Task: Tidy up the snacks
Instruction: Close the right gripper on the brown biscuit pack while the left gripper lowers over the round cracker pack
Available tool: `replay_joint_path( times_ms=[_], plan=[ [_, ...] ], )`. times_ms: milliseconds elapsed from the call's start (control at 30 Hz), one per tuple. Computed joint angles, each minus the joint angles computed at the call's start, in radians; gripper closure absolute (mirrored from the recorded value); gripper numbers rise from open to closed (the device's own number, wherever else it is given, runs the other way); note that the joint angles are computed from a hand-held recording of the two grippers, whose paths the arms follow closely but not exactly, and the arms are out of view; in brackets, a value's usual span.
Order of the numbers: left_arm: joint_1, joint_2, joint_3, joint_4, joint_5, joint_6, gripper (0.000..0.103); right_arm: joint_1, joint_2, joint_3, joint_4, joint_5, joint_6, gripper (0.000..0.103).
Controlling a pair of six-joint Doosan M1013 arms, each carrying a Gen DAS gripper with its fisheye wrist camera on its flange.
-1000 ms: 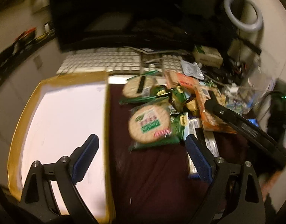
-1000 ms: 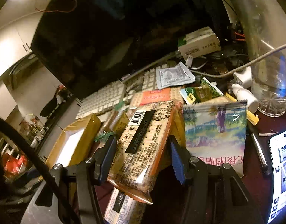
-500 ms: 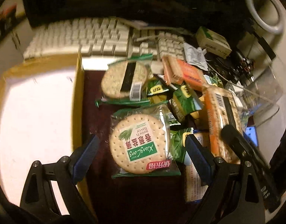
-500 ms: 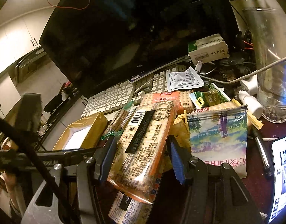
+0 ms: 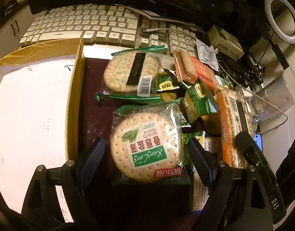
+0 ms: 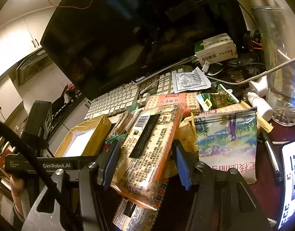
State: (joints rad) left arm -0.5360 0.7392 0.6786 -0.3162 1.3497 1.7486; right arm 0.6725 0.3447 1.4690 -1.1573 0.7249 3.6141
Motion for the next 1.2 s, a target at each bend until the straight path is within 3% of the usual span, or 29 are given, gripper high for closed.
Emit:
replay_joint_path(
  times_ms=[100,133,333,433,567,700,833,967,1200],
  plan=[
    [-0.009,-0.005,0.011,0.037,-0.015,-0.003,0.018,-0.001,-0.001,0.001,-0.001,-0.003,0.002,0.048],
    [-0.01,-0.007,0.013,0.044,-0.019,-0.006,0.025,-0.001,0.0,0.0,-0.001,-0.002,0.002,0.048],
    [-0.002,-0.009,0.017,0.013,-0.024,-0.017,0.029,-0.001,0.0,0.0,-0.001,-0.003,-0.001,0.048],
    [0.008,-0.026,0.041,-0.032,-0.05,-0.004,0.043,-0.002,0.001,-0.001,-0.001,-0.004,-0.005,0.048],
    [0.005,-0.043,0.066,-0.032,-0.073,0.006,0.049,-0.002,0.0,0.0,-0.001,-0.005,-0.005,0.048],
    [0.004,-0.042,0.067,-0.033,-0.073,-0.005,0.046,-0.002,0.0,-0.001,0.003,-0.008,-0.009,0.048],
    [0.009,-0.019,0.039,-0.032,-0.038,-0.04,0.031,-0.003,0.0,0.0,0.0,-0.009,-0.01,0.048],
    [0.009,-0.012,0.022,-0.027,-0.024,-0.046,0.03,-0.002,-0.001,0.0,-0.001,-0.009,-0.009,0.048],
    [-0.008,0.017,-0.029,0.025,0.024,-0.037,0.018,-0.004,-0.001,0.0,-0.001,-0.012,-0.011,0.048]
  ],
)
